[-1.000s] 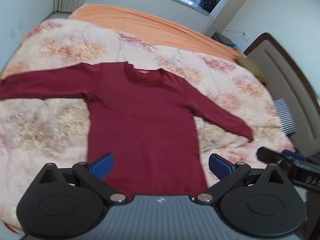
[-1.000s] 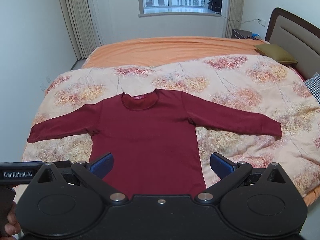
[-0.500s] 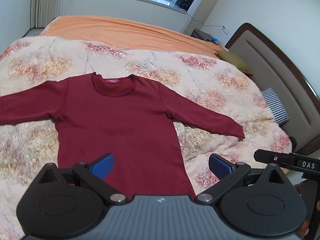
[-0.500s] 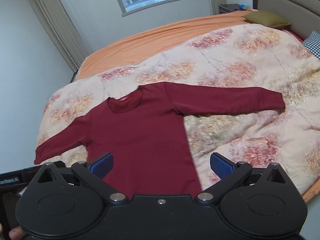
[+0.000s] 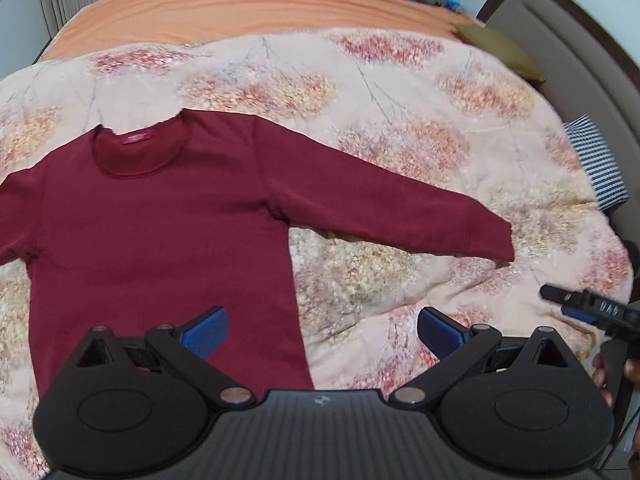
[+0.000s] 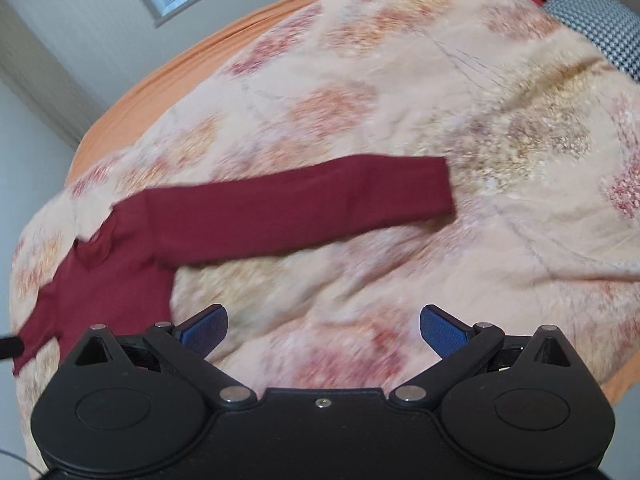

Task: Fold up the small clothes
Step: 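Move the right gripper to a sweater sleeve cuff and grasp it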

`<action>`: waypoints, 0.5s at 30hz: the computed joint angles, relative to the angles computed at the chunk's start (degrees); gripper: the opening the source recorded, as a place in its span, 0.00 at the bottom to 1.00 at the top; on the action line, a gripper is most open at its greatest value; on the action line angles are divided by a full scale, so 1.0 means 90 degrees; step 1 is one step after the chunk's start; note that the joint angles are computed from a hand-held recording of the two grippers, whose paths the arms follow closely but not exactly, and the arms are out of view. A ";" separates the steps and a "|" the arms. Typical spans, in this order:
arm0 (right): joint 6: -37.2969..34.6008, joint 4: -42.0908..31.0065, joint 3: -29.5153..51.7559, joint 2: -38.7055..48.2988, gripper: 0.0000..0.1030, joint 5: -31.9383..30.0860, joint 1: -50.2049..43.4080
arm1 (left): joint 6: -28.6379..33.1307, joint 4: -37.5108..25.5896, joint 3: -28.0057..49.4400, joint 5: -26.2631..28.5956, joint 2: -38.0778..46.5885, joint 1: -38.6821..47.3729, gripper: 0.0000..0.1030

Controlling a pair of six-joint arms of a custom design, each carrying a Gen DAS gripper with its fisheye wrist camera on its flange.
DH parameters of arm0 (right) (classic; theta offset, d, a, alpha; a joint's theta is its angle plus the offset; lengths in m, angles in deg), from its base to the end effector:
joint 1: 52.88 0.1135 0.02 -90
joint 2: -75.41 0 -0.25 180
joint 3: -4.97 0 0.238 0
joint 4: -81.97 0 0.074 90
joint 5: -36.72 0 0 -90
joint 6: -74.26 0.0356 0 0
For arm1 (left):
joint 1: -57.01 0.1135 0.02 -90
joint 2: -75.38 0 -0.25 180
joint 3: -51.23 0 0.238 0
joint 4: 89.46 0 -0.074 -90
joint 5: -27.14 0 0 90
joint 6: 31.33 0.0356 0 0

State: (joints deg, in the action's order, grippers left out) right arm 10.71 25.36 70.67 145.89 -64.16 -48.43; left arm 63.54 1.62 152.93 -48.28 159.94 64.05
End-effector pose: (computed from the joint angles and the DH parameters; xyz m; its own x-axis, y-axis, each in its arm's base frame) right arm 0.2246 0.0242 0.2336 -0.8577 0.3720 -0.3549 0.2410 0.9006 0.3616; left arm 0.2568 0.0227 0.3295 -0.9427 -0.0336 -0.3318 0.0397 0.9765 -0.2117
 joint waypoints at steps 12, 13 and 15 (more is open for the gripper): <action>-0.1090 0.3156 0.0453 0.4175 0.80 -0.2451 -0.3136 | -0.1505 0.1999 0.1026 -0.0893 0.2755 -0.2405 1.00; -0.1197 0.3198 0.0567 0.4408 0.79 -0.2581 -0.3156 | -0.1576 0.2138 0.1194 -0.0823 0.3048 -0.2481 1.00; -0.1348 0.3265 0.0729 0.4783 0.72 -0.2807 -0.3196 | -0.1676 0.2349 0.1652 -0.0664 0.3689 -0.2608 1.00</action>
State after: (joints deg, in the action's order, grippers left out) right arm -1.42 54.74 77.22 188.93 -89.43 -77.19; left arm 48.45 22.76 167.80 -54.26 193.14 40.58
